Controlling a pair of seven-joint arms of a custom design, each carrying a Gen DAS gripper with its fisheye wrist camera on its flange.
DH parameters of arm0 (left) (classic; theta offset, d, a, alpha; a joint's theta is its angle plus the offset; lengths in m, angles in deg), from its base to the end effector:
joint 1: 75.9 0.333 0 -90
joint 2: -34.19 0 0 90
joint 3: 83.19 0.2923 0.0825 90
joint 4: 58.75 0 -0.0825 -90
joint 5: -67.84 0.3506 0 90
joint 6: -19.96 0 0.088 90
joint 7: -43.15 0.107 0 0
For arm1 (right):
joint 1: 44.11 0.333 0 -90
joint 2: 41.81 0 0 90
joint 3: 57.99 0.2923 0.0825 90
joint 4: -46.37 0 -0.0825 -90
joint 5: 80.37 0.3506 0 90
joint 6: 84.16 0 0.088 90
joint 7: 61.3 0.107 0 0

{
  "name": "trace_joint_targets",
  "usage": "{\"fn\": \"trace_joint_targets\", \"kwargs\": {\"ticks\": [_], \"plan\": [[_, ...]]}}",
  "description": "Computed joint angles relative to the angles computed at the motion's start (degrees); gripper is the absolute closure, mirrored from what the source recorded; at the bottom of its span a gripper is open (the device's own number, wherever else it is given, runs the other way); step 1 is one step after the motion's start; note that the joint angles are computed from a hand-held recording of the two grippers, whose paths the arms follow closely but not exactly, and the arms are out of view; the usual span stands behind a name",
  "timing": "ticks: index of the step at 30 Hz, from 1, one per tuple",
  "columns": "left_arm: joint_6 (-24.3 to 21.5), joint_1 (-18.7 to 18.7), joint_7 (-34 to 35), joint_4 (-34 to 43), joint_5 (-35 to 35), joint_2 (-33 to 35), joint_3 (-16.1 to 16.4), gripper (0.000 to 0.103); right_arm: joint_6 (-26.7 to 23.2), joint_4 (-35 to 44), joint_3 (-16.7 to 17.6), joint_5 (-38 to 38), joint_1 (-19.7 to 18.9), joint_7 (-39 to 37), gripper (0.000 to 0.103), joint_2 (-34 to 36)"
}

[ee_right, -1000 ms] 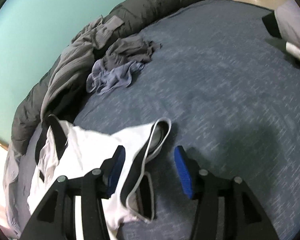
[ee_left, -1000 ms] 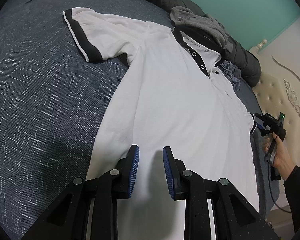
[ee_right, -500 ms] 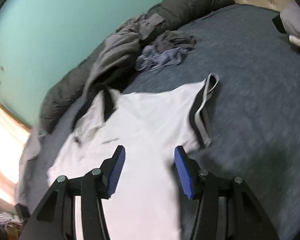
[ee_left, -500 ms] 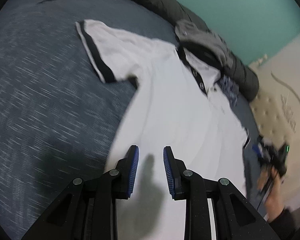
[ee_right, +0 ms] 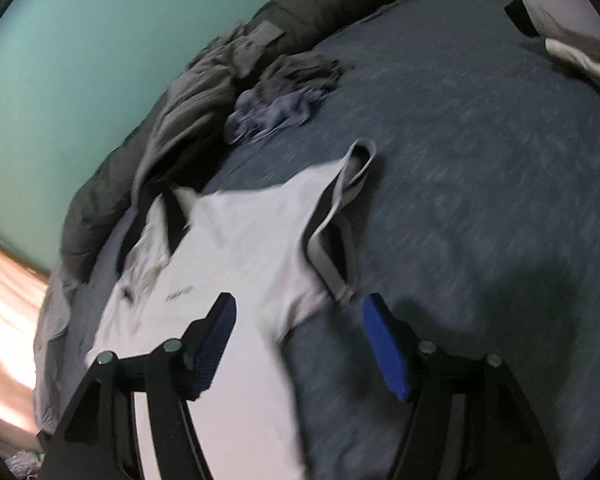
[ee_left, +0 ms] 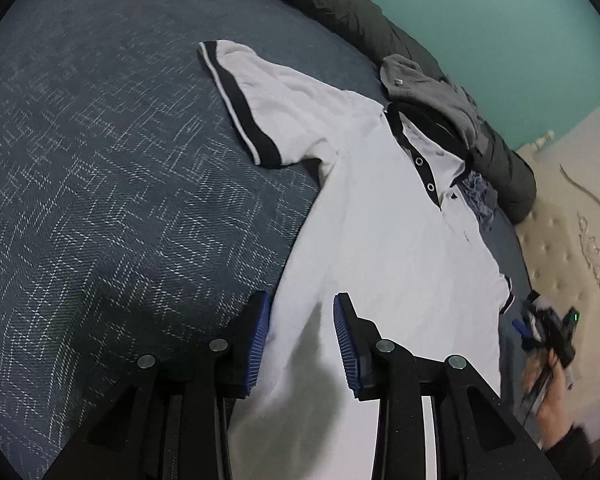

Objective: Fold clothes

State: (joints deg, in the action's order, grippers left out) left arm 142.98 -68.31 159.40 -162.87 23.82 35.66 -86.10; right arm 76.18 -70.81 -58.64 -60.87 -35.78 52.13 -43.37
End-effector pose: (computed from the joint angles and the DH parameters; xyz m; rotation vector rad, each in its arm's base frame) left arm 0.5694 0.0178 0.5440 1.9617 -2.0473 1.1197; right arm 0.5600 0.0597 0.5337 -1.1472 2.0475 -0.2180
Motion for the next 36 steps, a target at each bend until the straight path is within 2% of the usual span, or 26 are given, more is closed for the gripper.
{"fn": "trace_joint_targets", "kwargs": {"ticks": [4, 9, 13, 15, 19, 20, 23, 28, 31, 36], "plan": [[-0.2, 0.2, 0.4, 0.0, -0.2, 0.2, 0.1, 0.067, -4.2, 5.8, -0.8, 4.3, -2.1, -1.7, 0.035, 4.9], [-0.6, 0.3, 0.7, 0.2, -0.2, 0.3, 0.1, 0.067, -4.4, 12.3, 0.3, 4.9, -5.0, -1.1, 0.035, 10.3], [-1.0, 0.4, 1.0, 0.2, -0.5, 0.4, 0.2, 0.067, -10.4, 20.0, 0.4, -1.4, -6.0, 1.2, 0.036, 15.2], [-0.9, 0.4, 1.1, 0.3, -0.4, 0.5, 0.1, 0.067, -11.1, 21.8, 0.7, -3.6, -6.3, 1.8, 0.048, 16.6], [-1.0, 0.4, 1.1, 0.4, -0.3, 0.6, 0.0, 0.066, -12.2, 23.9, 1.8, -5.5, -6.9, 1.1, 0.09, 18.4], [-1.0, 0.4, 1.1, 0.4, -0.3, 0.6, 0.0, 0.066, -11.3, 23.6, 2.2, -5.5, -7.0, 0.4, 0.094, 18.1], [-1.4, 0.5, 1.1, 0.8, -0.4, 1.0, 0.0, 0.066, -6.6, 21.7, 3.8, -3.8, -7.3, -3.0, 0.097, 16.8], [-1.5, 0.6, 1.0, 0.6, -0.6, 0.8, 0.0, 0.066, -4.0, 21.8, 5.6, -2.5, -6.2, -9.3, 0.098, 14.5], [-1.6, 0.6, 1.0, 0.5, -0.9, 0.7, 0.0, 0.065, -5.9, 24.3, 5.8, -3.4, -4.4, -11.4, 0.098, 14.4], [-2.4, 0.8, 0.8, 0.7, -1.7, 0.8, 0.2, 0.064, -11.9, 31.2, 5.1, -9.3, -0.3, -8.7, 0.098, 17.0]]}}
